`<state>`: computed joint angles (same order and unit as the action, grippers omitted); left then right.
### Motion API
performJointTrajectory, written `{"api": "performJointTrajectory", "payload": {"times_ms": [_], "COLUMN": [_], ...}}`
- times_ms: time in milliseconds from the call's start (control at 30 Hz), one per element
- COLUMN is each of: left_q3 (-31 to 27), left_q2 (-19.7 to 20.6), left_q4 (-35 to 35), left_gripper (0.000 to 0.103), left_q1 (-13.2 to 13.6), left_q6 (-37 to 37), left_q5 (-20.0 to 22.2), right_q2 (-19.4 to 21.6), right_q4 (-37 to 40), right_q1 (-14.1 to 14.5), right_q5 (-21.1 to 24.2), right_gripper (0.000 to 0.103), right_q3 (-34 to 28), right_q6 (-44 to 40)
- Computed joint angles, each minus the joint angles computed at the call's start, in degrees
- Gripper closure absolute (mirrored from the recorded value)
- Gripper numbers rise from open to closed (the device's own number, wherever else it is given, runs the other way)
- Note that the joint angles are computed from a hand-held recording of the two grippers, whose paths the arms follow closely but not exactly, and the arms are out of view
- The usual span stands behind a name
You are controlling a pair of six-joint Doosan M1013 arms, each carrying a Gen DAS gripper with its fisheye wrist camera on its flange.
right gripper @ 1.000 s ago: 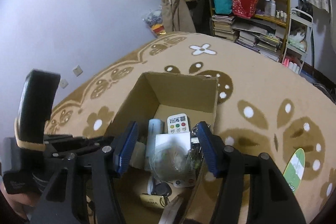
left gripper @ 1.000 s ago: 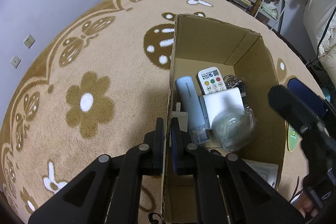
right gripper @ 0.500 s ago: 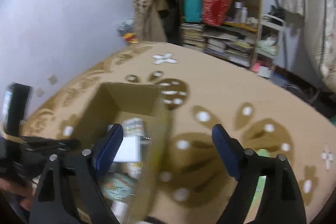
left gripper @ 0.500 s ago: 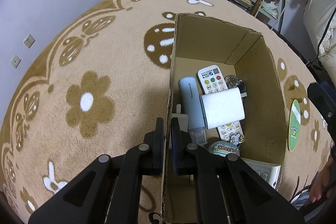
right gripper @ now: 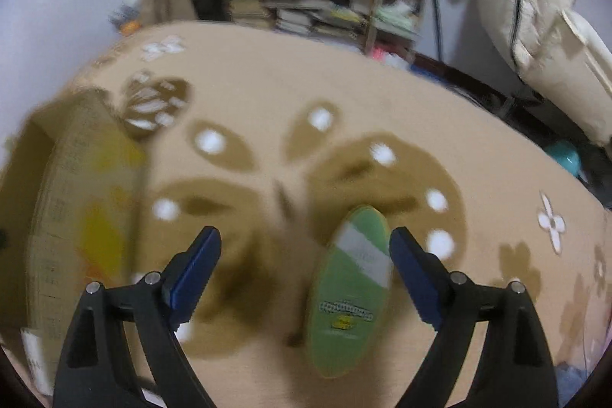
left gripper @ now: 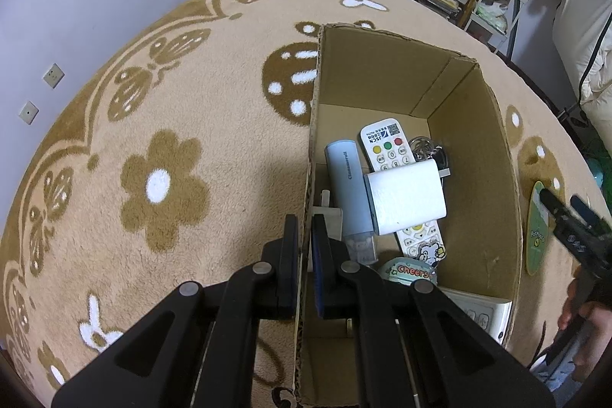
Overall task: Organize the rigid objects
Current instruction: 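Move the right gripper to the green Pochacco board and grasp it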
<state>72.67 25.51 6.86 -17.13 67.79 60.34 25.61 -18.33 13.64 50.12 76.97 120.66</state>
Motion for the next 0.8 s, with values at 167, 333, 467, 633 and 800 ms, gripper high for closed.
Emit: {"api": "performJointTrajectory", "payload": {"times_ms": [167, 333, 467, 633, 800], "left_q3": [0.02, 0.01, 0.04, 0.32, 0.32], "left_q2": [0.01, 0.01, 0.0, -0.08, -0.1], "left_q4": [-0.38, -0.32, -0.37, 0.23, 0.15], "left_gripper": [0.096, 0.096, 0.096, 0.096, 0.096], "left_q1": [0.18, 0.18, 0.18, 0.1, 0.09], "left_q6": [0.14, 0.16, 0.06, -0.37, -0.37], "left_q5": [-0.1, -0.08, -0.15, -0.41, -0.36], "right_q2": [1.14, 2.31, 2.62, 1.86, 1.77], "right_q4": [0.72, 3.85, 0.47, -0.62, -1.93], "right_q1": [-1.46, -2.25, -1.2, -0.57, 0.19], "right_q5": [2.93, 7.16, 8.44, 6.55, 6.79], "right_gripper": [0.008, 0.009, 0.009, 0.026, 0.043], "right_q3": [0.46, -0.14, 0.25, 1.73, 1.65], "right_q6": [3.07, 2.72, 6.19, 8.25, 7.78]}}
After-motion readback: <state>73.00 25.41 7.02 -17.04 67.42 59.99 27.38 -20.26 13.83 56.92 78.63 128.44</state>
